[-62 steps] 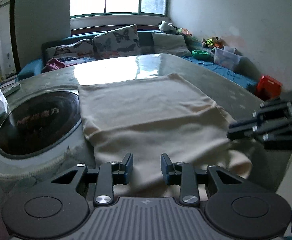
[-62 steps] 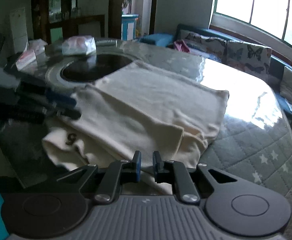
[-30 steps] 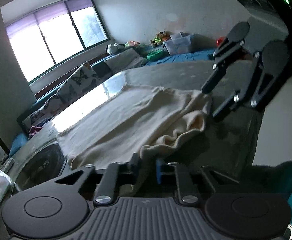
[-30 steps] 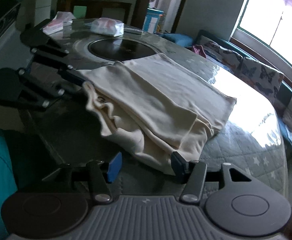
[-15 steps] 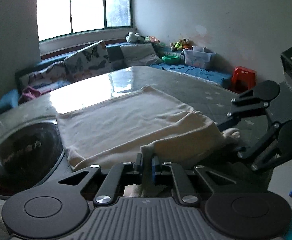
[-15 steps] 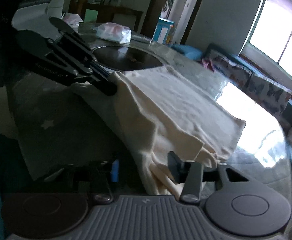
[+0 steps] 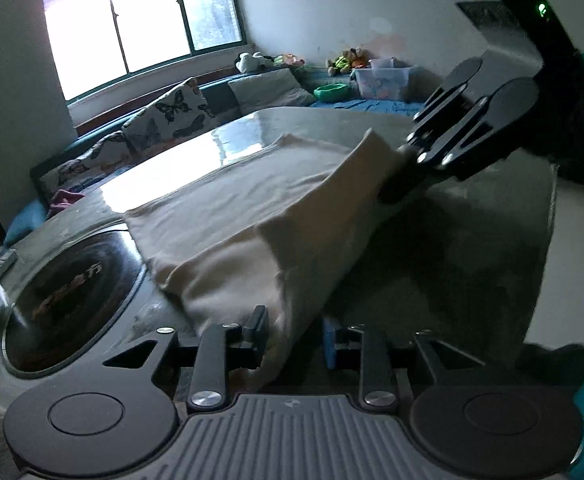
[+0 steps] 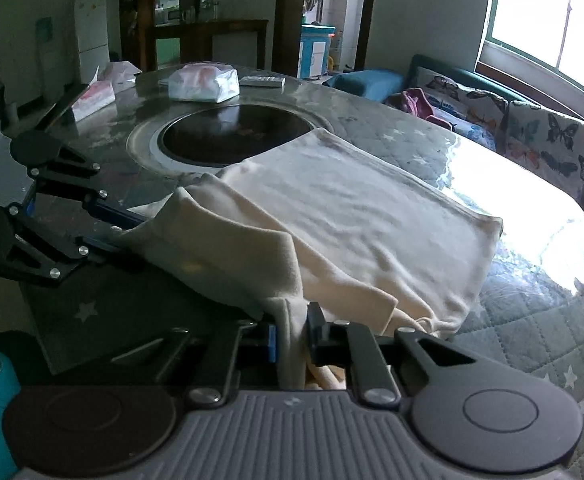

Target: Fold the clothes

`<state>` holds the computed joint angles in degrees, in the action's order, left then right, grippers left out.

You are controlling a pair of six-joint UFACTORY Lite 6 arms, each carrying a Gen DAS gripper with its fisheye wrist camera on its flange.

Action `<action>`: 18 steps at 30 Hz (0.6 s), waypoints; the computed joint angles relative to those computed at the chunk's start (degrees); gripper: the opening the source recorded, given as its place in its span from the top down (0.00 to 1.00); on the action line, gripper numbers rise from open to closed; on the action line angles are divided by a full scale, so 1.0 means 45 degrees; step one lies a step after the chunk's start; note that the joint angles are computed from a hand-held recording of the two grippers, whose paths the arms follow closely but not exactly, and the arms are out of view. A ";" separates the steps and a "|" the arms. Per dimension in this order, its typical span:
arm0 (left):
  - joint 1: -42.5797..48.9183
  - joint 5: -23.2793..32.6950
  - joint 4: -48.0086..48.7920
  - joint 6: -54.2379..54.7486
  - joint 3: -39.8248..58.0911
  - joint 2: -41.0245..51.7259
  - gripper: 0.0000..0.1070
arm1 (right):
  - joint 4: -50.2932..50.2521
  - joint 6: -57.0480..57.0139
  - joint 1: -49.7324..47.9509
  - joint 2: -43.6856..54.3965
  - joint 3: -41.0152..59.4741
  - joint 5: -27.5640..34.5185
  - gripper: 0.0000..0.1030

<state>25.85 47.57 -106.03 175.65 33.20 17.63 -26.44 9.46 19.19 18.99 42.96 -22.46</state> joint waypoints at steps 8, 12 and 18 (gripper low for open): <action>0.0273 0.0110 0.0384 -0.0062 0.0696 0.0492 0.92 | 0.2207 -0.1575 0.0496 -0.0398 -0.0937 -0.0803 0.91; 0.0877 0.0511 0.1669 -0.1315 0.0569 -0.0082 0.94 | 0.2583 -0.1809 0.0648 -0.1228 -0.1689 -0.1092 0.92; 0.2717 0.1593 0.5145 -0.3672 -0.0462 -0.2450 0.95 | 0.1534 -0.0740 0.1029 -0.4441 -0.3638 -0.0090 0.92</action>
